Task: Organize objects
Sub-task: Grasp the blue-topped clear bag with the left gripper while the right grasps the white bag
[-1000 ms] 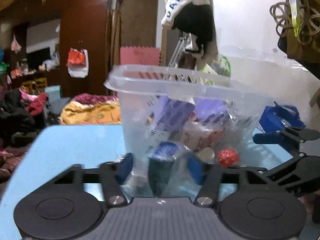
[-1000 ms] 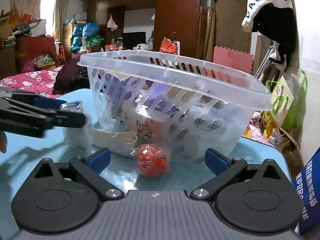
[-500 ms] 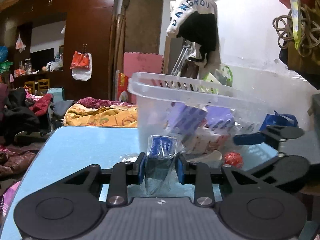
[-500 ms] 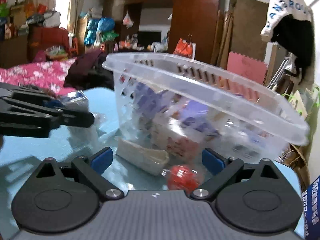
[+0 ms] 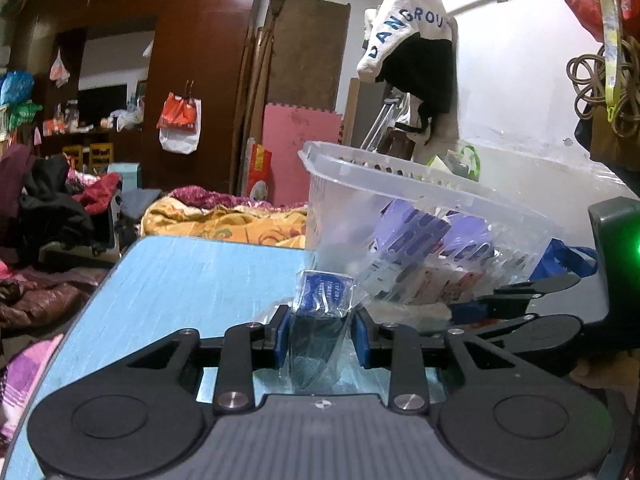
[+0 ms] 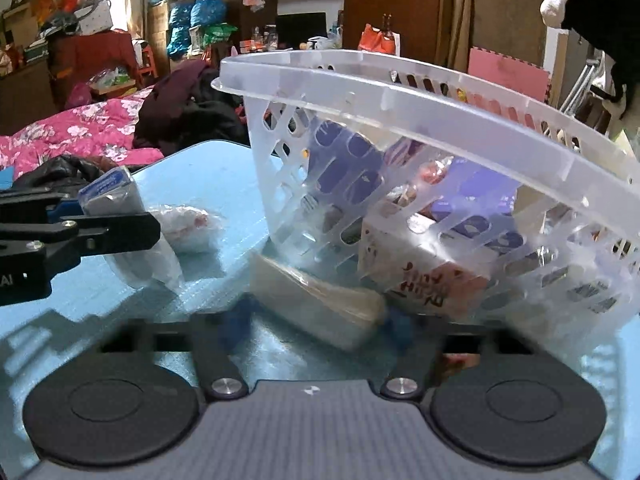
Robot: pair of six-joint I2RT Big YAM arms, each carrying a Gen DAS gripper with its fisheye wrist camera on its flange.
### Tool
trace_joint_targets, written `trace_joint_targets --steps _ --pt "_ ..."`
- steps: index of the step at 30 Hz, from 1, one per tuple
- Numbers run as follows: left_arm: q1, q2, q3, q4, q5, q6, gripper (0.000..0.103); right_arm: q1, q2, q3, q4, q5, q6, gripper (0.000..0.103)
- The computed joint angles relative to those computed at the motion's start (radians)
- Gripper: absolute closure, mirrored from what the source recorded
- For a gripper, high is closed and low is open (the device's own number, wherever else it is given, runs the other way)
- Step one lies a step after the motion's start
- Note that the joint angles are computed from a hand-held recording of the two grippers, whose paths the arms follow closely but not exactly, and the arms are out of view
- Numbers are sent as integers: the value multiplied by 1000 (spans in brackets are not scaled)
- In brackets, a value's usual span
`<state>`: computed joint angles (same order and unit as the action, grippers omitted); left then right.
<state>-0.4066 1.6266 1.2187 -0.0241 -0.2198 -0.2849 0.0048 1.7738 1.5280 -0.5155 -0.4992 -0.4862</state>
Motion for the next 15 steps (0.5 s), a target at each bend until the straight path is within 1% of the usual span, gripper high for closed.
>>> trace_joint_targets --steps 4,8,12,13,15 --pt "3 -3 -5 6 8 -1 67 -13 -11 -15 0 -21 -27 58" --pt "5 -6 -13 11 11 1 67 -31 -38 -43 -28 -70 -91 59" --pt "11 -17 -28 29 30 -11 67 -55 -80 -106 17 -94 -114 60" --pt "11 -22 -35 38 38 -11 67 -63 -86 -114 26 -106 -108 60" --pt "5 -36 -50 68 31 -11 68 -79 -96 -129 50 -133 -90 60"
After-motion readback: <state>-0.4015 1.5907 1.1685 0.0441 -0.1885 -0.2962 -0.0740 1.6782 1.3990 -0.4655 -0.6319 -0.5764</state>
